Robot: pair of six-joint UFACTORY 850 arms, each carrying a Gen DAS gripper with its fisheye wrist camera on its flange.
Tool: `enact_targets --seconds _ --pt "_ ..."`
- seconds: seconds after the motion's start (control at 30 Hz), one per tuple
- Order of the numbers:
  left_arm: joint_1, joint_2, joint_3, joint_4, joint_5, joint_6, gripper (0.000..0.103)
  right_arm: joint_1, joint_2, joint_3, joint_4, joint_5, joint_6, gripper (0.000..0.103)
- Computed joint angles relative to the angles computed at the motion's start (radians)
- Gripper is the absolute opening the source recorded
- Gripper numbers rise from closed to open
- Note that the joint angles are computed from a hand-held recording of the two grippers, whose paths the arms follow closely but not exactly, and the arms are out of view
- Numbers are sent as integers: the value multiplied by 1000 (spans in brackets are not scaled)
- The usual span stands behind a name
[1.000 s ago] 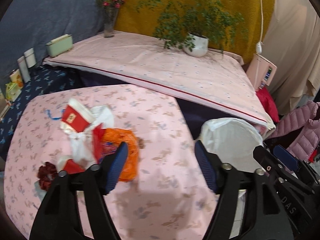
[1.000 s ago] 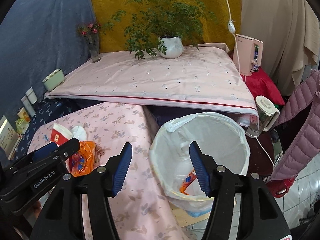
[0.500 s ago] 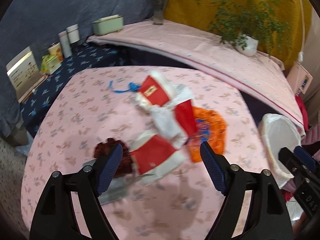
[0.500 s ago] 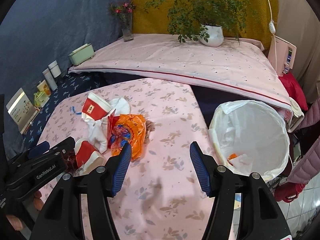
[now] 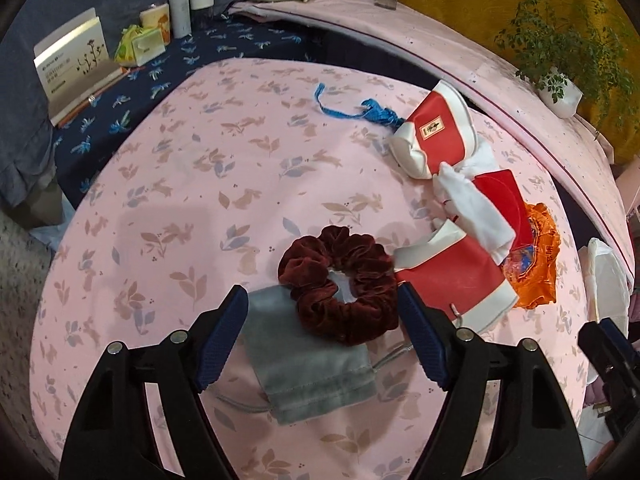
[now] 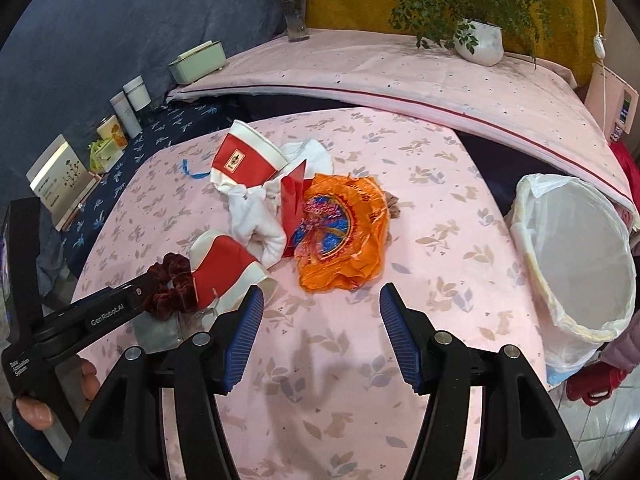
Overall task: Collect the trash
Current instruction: 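Grasp the dark red scrunchie with the left gripper while the right gripper grasps a red-and-white paper cup, then carry the scrunchie and cup over the bin while both grippers open to drop them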
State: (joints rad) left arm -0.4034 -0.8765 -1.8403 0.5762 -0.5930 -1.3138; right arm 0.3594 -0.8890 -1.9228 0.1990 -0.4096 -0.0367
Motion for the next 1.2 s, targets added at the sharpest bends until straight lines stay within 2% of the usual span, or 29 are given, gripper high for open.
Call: enact_targets --seconds 0.1,0.13,0.27,0.33,0.37,0.43,0.5,0.6,0.7,0.83,1.2 --pt "9 -19 -16 -49 9 41 72 13 -38 -41 33 -30 -19 59" --pt "13 -24 -18 -66 17 54 66 17 -50 -57 38 -41 -19 59" --pt "21 -35 -26 -106 36 94 58 29 -96 -111 59 -78 -32 59" --pt "24 -36 -25 -124 53 121 43 34 -118 -139 76 -95 -39 59" --pt "25 -38 -28 -139 58 140 39 35 -127 -151 95 -102 -51 57" --pt "26 -41 -33 -151 62 160 21 35 -145 -175 132 -119 -76 54" --pt "26 -42 -34 -158 68 179 12 38 -165 -202 145 -137 -80 49" --pt "27 -35 -26 -160 82 186 9 38 -192 -241 187 -167 -105 40" --pt "27 -27 -18 -154 91 183 8 39 -215 -272 211 -193 -118 20" --pt "21 -13 -15 -123 93 165 7 40 -192 -242 254 -161 -168 4" --pt "-25 6 -72 -55 98 148 6 10 -46 -90 320 -12 -270 4"
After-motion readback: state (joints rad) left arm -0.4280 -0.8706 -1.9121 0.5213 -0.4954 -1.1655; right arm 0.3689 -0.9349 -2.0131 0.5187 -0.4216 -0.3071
